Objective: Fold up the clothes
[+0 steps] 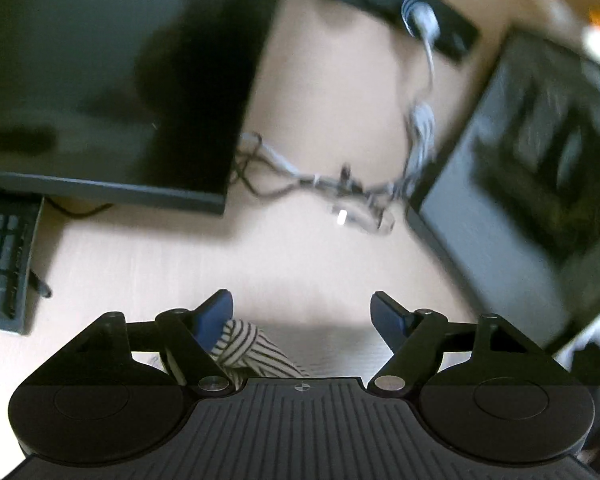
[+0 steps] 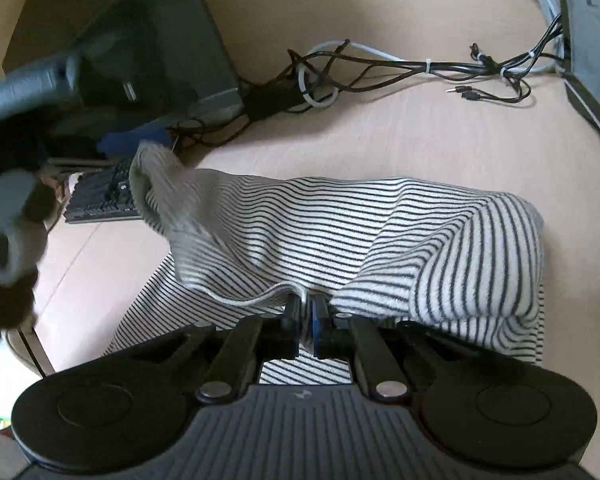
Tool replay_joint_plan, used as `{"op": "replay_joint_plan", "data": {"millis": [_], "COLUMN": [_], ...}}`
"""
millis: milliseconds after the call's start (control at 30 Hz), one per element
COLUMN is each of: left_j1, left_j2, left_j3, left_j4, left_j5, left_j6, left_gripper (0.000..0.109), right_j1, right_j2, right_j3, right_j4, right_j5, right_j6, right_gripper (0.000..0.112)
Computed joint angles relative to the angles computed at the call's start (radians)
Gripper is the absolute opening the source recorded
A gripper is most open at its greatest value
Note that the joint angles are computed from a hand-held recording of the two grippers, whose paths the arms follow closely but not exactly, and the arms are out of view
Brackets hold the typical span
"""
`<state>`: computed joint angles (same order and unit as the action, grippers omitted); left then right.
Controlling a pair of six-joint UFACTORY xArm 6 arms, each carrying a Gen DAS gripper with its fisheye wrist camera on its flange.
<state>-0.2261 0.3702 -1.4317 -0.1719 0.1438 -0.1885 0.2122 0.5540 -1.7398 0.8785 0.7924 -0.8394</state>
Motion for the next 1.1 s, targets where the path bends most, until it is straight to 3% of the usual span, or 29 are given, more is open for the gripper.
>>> {"op": "replay_joint_plan", "data": {"millis": [100,167,200,233,300,367,500,800,1100], "left_j1": [0.010,0.016,0.017,0.017,0.014,0.015,0.014,0.009,0.036], "left_j2": [0.001,-0.009,-0.016,-0.023,-0.036,-0.035,-0.038,-0.012,0.118], "left_j3": [0.017,0.041,0.056,0.070,0.096,0.097,0.103,0.088,-0.090], "left_j4": [0.050,0.030,0.011,-0.008,-0.031,-0.035,-0.098,-0.073,0.054], "left_j5": [0.057,0.073,0.074,0.075,0.064,0.075,0.079,0.065,0.076], "left_j6": [-0.041,-0.042,-0.031,-0.020,-0.011,-0.013,0.034,0.040,-0.105], "left_gripper": [0.080,0.080,0.080,0.080,0.082,0.083,0.084,0.092,0.092], "right_j1": [-0.012,-0.021,-0.024,-0.027,-0.015,-0.003,0.003,0.070,0.058], "right_j2": [-0.032,-0.065,-0.084,-0.102,-0.120,-0.093,0.010,-0.042,0.148], "right_j3": [0.022,0.043,0.054,0.063,0.075,0.053,-0.011,0.163,-0.110], "right_j4": [0.006,0.050,0.081,0.114,0.148,0.120,-0.097,-0.085,-0.146], "right_j5": [-0.003,-0.021,-0.039,-0.056,-0.131,-0.186,-0.202,-0.421,-0.367], "right_j6": [-0.026,-0.059,-0.086,-0.114,-0.187,-0.182,0.095,-0.098,-0.036], "right_gripper": [0.014,0.031,0.049,0.075,0.094,0.094,0.093,0.103,0.103]}}
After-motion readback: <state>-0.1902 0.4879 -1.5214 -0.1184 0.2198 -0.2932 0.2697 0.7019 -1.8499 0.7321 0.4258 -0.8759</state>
